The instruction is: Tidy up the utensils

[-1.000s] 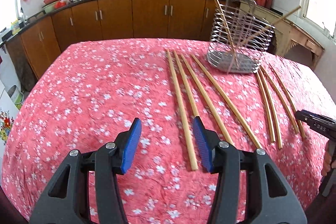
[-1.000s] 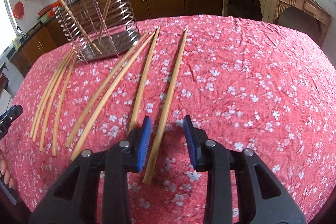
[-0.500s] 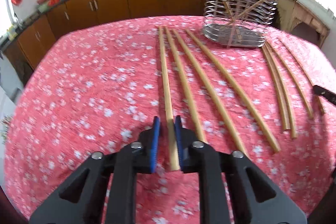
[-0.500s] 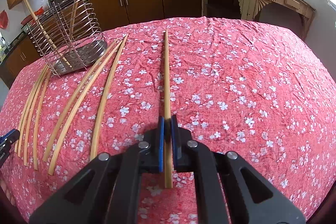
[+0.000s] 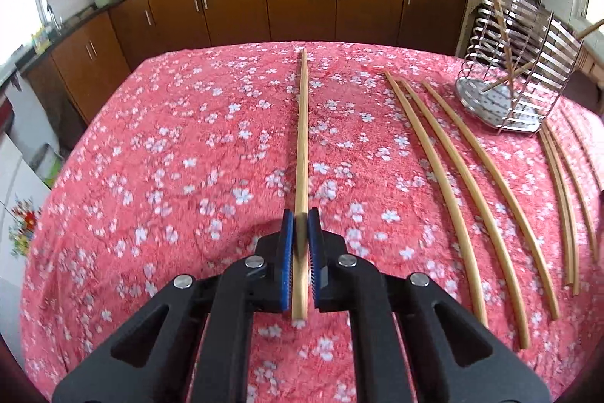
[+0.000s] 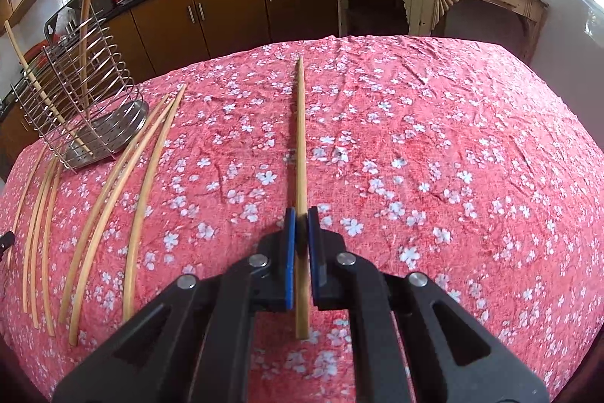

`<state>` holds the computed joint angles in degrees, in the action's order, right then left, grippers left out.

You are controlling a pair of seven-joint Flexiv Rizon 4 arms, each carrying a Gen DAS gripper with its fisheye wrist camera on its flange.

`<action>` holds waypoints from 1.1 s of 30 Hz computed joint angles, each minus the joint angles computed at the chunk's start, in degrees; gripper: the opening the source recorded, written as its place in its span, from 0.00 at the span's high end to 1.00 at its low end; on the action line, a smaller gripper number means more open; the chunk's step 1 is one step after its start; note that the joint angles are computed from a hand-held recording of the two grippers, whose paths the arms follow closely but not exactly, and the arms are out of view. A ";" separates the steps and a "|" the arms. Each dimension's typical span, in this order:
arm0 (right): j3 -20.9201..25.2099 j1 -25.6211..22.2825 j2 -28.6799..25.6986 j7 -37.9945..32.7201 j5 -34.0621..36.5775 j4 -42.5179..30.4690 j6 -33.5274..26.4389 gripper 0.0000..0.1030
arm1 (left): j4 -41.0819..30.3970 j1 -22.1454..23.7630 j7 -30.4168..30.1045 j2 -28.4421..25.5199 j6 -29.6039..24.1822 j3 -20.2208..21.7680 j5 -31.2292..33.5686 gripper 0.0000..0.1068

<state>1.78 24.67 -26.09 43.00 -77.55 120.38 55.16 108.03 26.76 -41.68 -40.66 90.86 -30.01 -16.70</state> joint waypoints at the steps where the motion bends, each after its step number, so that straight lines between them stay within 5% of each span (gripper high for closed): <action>1: 0.15 0.05 0.37 0.17 -0.25 0.50 0.12 0.88 | 0.76 1.18 0.50 0.16 0.08 -1.22 0.15 0.92; 3: 0.58 0.28 0.78 -0.12 -0.08 1.01 -0.10 0.80 | 2.44 3.18 1.62 0.48 0.65 -2.97 0.94 0.89; 7: 1.51 1.45 1.01 -1.70 1.72 1.27 -1.88 0.72 | 5.40 6.72 2.86 1.26 0.80 -5.93 1.97 0.66; 33: 2.10 4.56 0.67 -4.21 5.81 0.76 -6.01 0.75 | 7.16 5.89 1.41 2.85 2.82 -3.62 5.40 0.65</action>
<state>3.87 29.23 -25.42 38.79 -71.75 121.14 49.15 115.19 32.66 -40.27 -37.81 93.68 -33.63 -11.31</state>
